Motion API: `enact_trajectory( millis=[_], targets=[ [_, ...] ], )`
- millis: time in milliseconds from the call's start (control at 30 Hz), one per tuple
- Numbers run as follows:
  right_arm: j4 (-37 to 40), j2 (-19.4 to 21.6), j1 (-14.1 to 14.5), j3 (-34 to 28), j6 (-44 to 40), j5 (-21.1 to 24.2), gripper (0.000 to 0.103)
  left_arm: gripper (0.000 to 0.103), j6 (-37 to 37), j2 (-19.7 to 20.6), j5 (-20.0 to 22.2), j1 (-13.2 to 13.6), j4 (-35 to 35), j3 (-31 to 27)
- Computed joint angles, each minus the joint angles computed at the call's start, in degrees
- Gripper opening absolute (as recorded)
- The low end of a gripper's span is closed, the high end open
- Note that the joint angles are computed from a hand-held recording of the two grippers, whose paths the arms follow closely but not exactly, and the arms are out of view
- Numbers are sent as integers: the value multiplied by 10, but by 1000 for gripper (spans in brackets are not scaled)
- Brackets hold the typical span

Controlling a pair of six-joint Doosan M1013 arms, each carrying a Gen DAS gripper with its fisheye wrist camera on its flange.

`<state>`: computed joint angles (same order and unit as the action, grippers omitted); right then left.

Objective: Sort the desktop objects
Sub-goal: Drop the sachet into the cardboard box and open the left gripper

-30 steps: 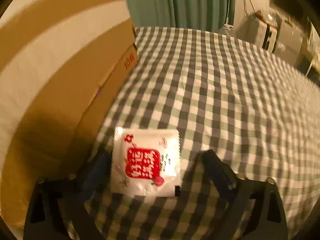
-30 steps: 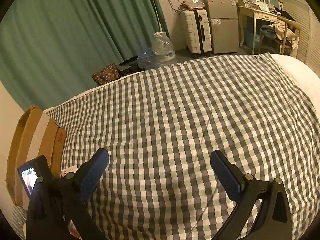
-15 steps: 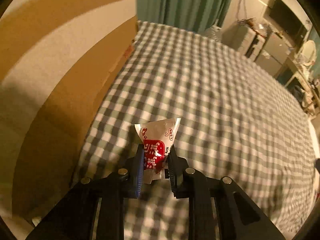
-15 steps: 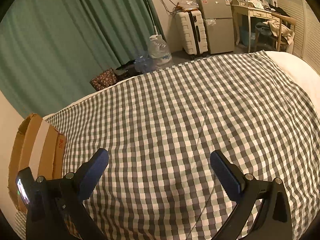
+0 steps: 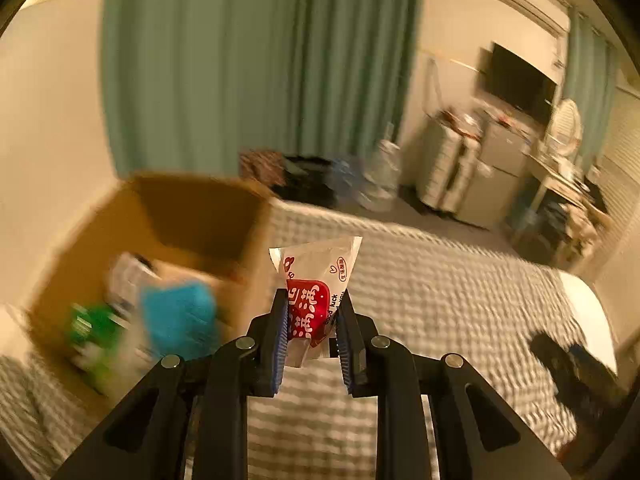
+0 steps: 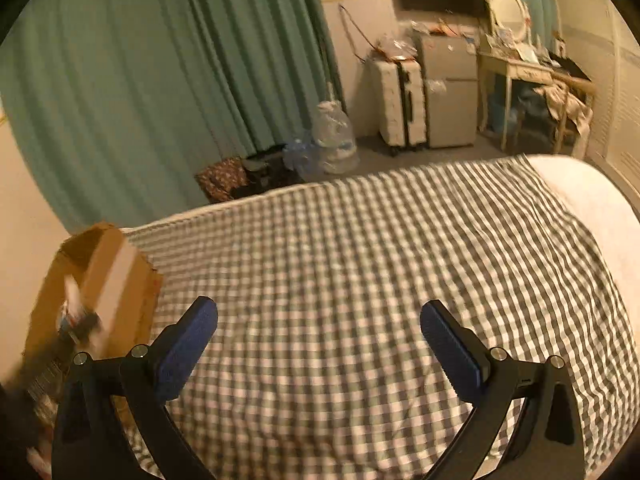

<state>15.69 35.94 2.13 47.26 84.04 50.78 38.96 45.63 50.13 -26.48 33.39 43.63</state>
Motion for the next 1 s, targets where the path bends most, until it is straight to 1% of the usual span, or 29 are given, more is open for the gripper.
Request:
enact_trajectory(
  millis=[67,100,133,167,200,267,333,367,400,467,533,567,667,700,800,933,1000],
  targets=[
    [-6,-9,8,9,-7,-3,102,24,-15,-1,33,8,28,-4],
    [-10,-14,13,14,-10,-5,102,30,-12,-16,38,16,24,20],
    [-12,-18,17,20,-12,-6,102,39,0,-16,42,21,16,20],
    [-13,-21,21,23,-15,-5,102,67,15,-15,55,26,10,19],
    [-11,-22,25,23,-19,0,102,88,22,-15,63,28,13,20],
    [-3,-22,32,18,-26,14,103,100,1,-30,61,29,49,54],
    [5,-21,39,10,-31,26,103,100,-1,-43,43,28,50,81],
    [7,-24,42,12,-32,21,103,100,9,-51,32,29,34,94],
    [7,-27,45,14,-33,14,103,101,20,-45,33,28,20,84],
    [10,-33,49,20,-39,4,103,103,30,-61,16,27,-2,109],
    [6,-38,53,23,-44,3,103,103,40,-72,1,25,-12,127],
    [-1,-41,55,27,-42,0,103,103,38,-79,-5,21,-5,138],
    [-13,-49,60,36,-44,-8,103,103,33,-89,-8,11,10,147],
    [-14,-50,60,38,-48,-10,103,103,44,-79,-3,10,4,125],
    [-40,-52,64,41,-41,-12,103,103,35,-87,-18,6,18,134],
    [-38,-56,62,49,-45,-10,103,103,13,-88,-16,6,29,136],
    [-40,-59,62,53,-45,-12,103,103,8,-88,-17,7,24,137]
  ],
)
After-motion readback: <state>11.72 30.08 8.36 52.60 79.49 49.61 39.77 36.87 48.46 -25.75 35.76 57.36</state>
